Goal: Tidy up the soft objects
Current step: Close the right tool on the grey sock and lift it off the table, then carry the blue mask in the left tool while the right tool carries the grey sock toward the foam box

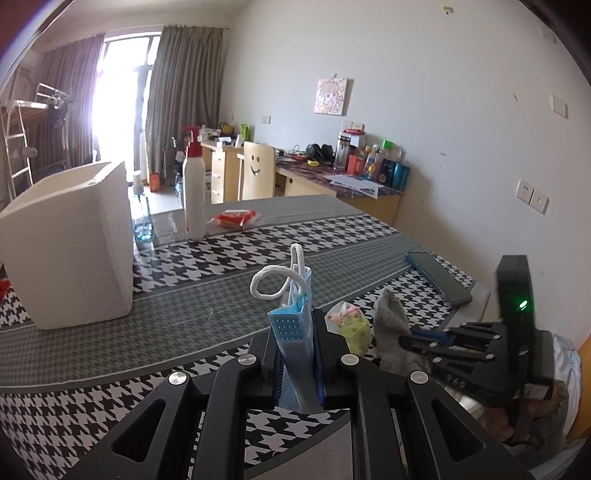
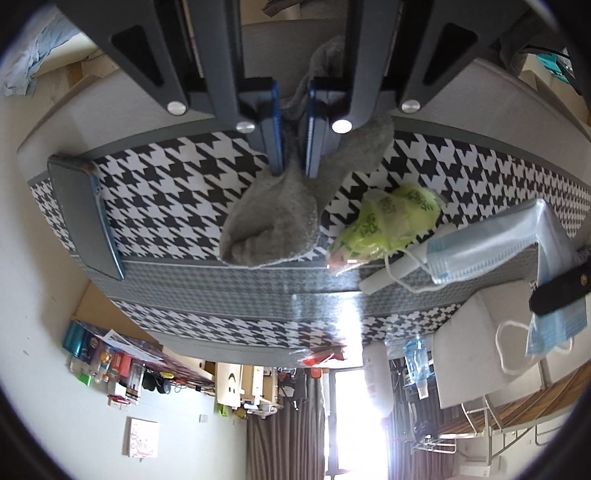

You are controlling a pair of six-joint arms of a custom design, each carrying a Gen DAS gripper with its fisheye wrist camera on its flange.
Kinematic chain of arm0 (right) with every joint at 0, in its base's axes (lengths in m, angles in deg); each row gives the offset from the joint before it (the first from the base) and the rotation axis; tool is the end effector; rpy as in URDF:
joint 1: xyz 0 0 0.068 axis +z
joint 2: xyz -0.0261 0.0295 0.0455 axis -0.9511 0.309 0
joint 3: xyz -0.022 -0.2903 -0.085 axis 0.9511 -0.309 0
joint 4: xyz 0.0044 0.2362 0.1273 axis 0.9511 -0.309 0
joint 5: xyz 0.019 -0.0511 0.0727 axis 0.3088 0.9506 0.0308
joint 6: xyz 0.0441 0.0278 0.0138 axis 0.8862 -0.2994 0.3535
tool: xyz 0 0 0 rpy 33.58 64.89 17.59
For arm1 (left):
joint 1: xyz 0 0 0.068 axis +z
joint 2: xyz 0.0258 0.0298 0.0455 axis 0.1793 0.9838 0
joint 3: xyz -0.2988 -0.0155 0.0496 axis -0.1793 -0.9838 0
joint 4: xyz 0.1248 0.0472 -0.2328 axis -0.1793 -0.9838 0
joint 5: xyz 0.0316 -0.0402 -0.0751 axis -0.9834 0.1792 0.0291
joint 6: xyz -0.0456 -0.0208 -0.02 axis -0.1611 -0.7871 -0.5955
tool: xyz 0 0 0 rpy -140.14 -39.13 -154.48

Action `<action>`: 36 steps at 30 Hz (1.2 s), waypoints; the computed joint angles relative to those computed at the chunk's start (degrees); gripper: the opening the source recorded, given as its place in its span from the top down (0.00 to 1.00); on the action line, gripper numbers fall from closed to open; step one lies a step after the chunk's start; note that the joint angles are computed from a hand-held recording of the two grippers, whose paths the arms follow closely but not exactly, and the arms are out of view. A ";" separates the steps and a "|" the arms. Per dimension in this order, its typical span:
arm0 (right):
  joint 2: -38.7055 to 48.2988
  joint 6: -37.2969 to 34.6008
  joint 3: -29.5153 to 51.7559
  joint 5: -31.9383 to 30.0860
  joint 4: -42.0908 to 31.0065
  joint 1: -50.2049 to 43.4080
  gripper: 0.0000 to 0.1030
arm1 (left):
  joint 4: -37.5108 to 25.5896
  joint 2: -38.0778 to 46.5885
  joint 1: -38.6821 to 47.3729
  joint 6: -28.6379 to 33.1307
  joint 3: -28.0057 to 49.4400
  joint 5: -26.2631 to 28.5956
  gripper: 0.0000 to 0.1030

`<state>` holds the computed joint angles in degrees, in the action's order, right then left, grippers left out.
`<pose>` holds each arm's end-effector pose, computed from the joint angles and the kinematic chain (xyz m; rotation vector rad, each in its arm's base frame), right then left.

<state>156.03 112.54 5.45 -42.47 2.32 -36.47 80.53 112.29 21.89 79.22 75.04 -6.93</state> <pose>0.1460 0.0846 -0.0040 0.1653 2.4049 -0.0484 0.1931 0.0131 0.0360 0.6786 2.0572 -0.5752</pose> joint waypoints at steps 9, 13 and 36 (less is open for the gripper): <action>-12.65 1.35 -3.83 3.63 -4.03 2.67 0.87 | -3.75 -3.90 3.41 1.56 -0.52 1.86 0.86; -17.55 1.57 -3.40 5.75 -8.72 4.72 0.87 | -3.76 -4.93 3.30 1.04 -0.76 1.65 0.86; -28.02 -2.12 -2.87 7.36 -13.89 6.08 0.87 | 1.87 -6.90 1.46 -3.53 -0.96 -3.98 0.86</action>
